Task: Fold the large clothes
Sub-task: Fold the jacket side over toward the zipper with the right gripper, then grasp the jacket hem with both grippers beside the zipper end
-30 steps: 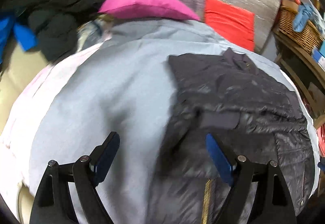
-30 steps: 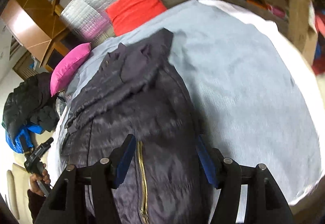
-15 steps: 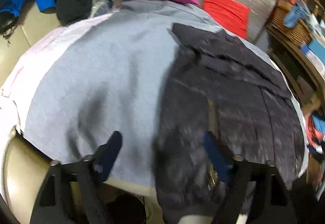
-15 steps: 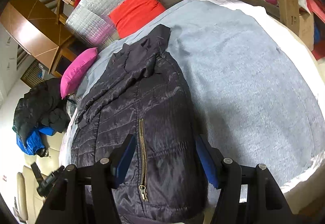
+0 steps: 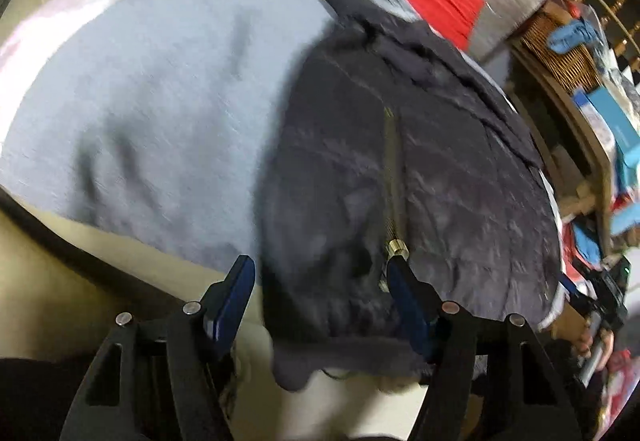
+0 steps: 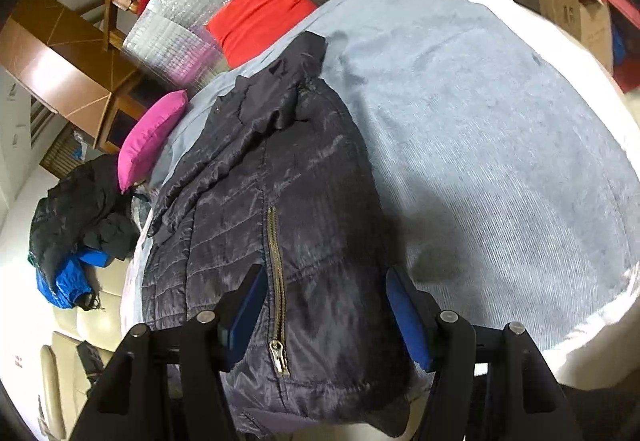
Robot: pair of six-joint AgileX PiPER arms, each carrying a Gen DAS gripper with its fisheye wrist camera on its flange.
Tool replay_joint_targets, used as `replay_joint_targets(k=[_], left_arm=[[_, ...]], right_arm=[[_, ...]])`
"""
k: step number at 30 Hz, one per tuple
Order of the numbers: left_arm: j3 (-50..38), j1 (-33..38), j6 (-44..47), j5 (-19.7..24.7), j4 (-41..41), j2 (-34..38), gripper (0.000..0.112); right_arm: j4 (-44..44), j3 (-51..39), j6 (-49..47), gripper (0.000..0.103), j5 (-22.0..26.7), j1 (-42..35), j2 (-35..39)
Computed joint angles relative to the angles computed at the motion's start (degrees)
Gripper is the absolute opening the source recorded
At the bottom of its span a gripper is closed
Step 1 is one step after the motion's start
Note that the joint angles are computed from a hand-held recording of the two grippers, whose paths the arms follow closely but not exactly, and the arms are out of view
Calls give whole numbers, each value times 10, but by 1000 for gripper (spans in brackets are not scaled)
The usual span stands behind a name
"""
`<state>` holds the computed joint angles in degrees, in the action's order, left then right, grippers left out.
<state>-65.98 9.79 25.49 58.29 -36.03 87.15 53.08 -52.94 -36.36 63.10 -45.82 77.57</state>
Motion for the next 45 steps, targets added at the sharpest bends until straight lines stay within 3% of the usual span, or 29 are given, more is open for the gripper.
replay_joint_targets(k=[2,8,11,15,16,19,22,25,28,31,32,34,35,36,38,39,40,42,43,45], left_arm=[[9,2,8,16,-15,6,69],[31,-24,39,-1,-11,-12,69],[41,-29,57,-6,-18,-24,61],[41,-28,55,-12,-16,-22,58],[39,-28,49,-13,-6,-22,59],[29,-37,2,-18,46,-11,79],[22,-31,-31,-9,61,3,80],[25,-34,-15,-11,51,0,79],[26,-43,-2,-17,47,-4,71],[26,-42,4,-23,31,-4,54],[28,-38,12,-24,20,-9,48],[30,-34,24,-26,14,-11,46],[30,-32,26,-25,18,-11,46],[28,-37,19,-28,27,-10,47],[21,-48,-1,-24,43,0,76],[12,-56,-19,-10,57,16,80],[7,-61,-21,1,61,28,80],[10,-68,-14,-2,67,27,80],[11,-67,-7,-4,61,22,73],[11,-52,15,3,34,16,61]], right_arm=[[0,7,0,66,9,-8,3],[-18,20,-5,66,44,-3,33],[-47,31,-4,67,31,33,31],[-45,54,-38,68,27,53,-5],[-57,56,-37,68,18,64,-17],[-123,58,15,68,-32,98,-28],[-96,60,10,68,-19,42,-34],[-117,56,22,68,-31,45,-36],[-134,58,43,69,-19,96,-7],[-147,80,51,69,-60,155,-45],[-138,84,44,62,-62,158,-53],[-146,89,39,50,-82,177,-77],[-151,89,43,50,-87,184,-82],[-157,85,53,50,-87,189,-75],[-160,80,66,55,-80,189,-57],[-160,75,75,59,-76,192,-50],[-161,73,89,70,-75,200,-46],[-169,82,93,74,-98,230,-44],[-183,85,92,72,-114,249,-49],[-182,84,80,53,-112,253,-60]])
